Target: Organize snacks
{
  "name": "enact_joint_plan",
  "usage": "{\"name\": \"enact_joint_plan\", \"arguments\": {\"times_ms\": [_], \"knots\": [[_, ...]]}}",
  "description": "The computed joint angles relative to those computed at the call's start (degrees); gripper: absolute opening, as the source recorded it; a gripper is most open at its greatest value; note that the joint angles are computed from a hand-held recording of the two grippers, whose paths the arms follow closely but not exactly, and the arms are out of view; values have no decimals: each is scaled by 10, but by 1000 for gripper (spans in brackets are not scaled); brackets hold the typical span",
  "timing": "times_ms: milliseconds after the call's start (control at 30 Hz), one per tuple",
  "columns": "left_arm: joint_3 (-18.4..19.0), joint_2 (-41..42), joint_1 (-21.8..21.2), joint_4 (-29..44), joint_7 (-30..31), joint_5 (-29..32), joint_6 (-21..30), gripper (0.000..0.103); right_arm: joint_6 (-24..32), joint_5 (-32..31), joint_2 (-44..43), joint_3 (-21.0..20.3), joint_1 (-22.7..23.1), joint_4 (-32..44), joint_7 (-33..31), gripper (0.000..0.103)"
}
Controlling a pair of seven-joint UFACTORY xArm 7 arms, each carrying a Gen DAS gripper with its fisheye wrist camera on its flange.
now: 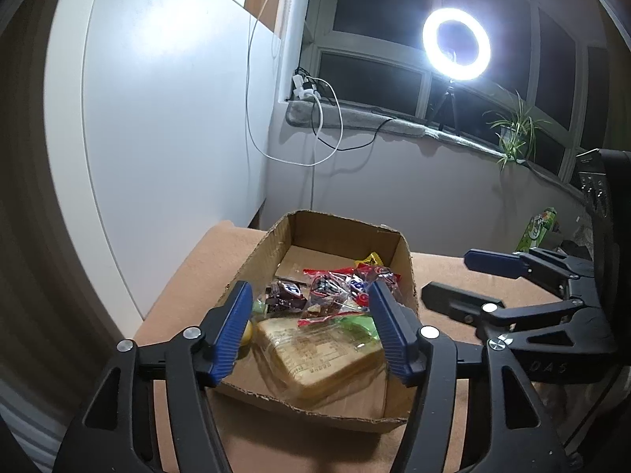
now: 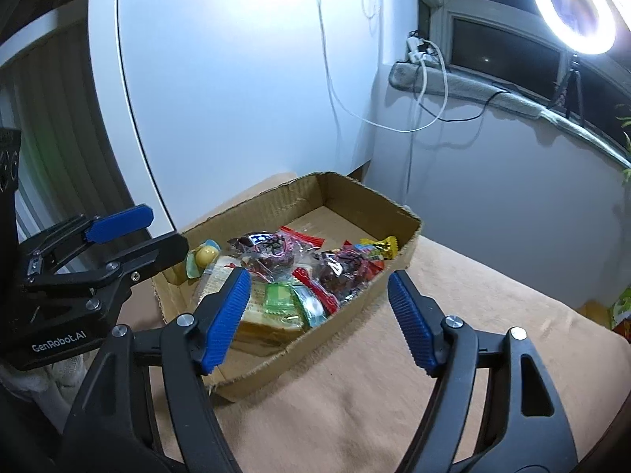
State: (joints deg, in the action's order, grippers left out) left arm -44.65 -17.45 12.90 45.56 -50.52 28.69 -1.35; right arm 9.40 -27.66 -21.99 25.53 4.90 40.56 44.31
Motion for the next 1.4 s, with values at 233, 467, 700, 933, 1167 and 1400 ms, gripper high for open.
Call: {"name": "enact_joint_plan", "arguments": {"times_ms": [233,467,700,933,1167,1400], "knots": [[8,-39,-18,-20,5,-19,-6,72,-9,18,-77,8,-9,-45,17,87],[6,-80,-32,-50,17,-59,-5,72,7,39,-135,35,-17,-72,11,92],[1,-104,-42,-69,14,-83,5,73,6,57,-166,45,-17,-94,14,94],[1,-103,-47,-66,13,-83,11,73,16,63,-169,50,-25,-101,15,94],[1,-104,-50,-67,6,-82,16,73,18,63,-172,48,-24,-104,14,94],[-4,-103,-46,-64,2,-77,16,73,15,63,-172,47,-24,-106,13,94]]}}
